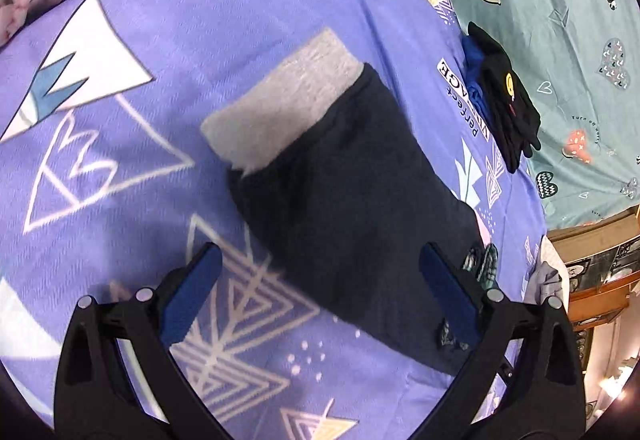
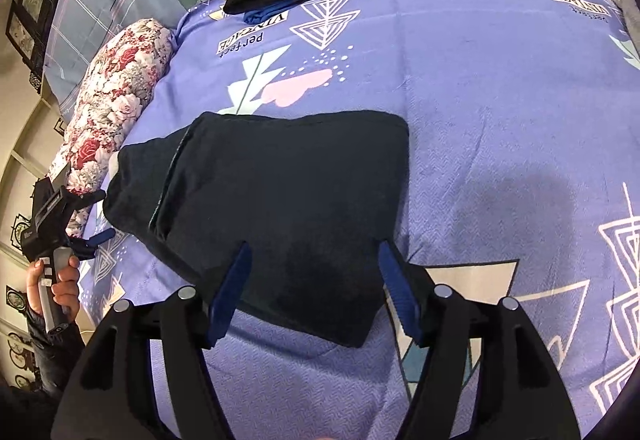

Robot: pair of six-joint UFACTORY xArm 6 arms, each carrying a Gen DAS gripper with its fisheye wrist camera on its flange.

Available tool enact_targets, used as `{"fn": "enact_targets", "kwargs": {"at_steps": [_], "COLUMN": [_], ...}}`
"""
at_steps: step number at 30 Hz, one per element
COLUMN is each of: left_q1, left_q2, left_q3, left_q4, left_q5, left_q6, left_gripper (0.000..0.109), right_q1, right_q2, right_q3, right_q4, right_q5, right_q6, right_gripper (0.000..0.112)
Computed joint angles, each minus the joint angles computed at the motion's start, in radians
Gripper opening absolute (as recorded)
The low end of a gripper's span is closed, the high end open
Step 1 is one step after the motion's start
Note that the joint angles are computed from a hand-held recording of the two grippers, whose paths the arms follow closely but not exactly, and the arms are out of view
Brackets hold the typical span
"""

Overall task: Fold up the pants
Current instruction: 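Grasp the grey-cuffed leg end with the left tool, then fold the grey-cuffed leg end over the pants with the left tool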

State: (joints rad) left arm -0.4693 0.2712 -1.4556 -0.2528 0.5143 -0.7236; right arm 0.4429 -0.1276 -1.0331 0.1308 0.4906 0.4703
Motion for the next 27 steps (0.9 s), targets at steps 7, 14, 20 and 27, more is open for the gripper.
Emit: {"fn": "enact_targets", "kwargs": {"at_steps": [7,14,20,27], "left_q1": [0.034,0.042,0.021,-0.007], "left_q2": [0.098,0.156,0.141,0.091], "left_q3": [-0.146,-0.239,-0.268,-0.266], "left_q4": [0.021,0.224,0.337,0.394], "left_q5": [0.092,0.165,0.228,0.226], "left_q6": [0.027,-0.088,-0.092,-0.113], "left_gripper": [0.098,0.071,0.026,0.023], "right_q1": [0.003,-0.002,-0.001,0.001], "right_q2": [0.022,0.041,0.037,-0.002], "right_q3": [-0.018,-0.034,-0.031,0.017], "right_q4": [-0.023,-0.016,-0.021,0.028], "right_q5": [0.016,0.017,0.012,-0.026], "right_q6": [0.037,0.036,0.039,0.010], "right_gripper": [0.071,0.073,0.073,0.073]}}
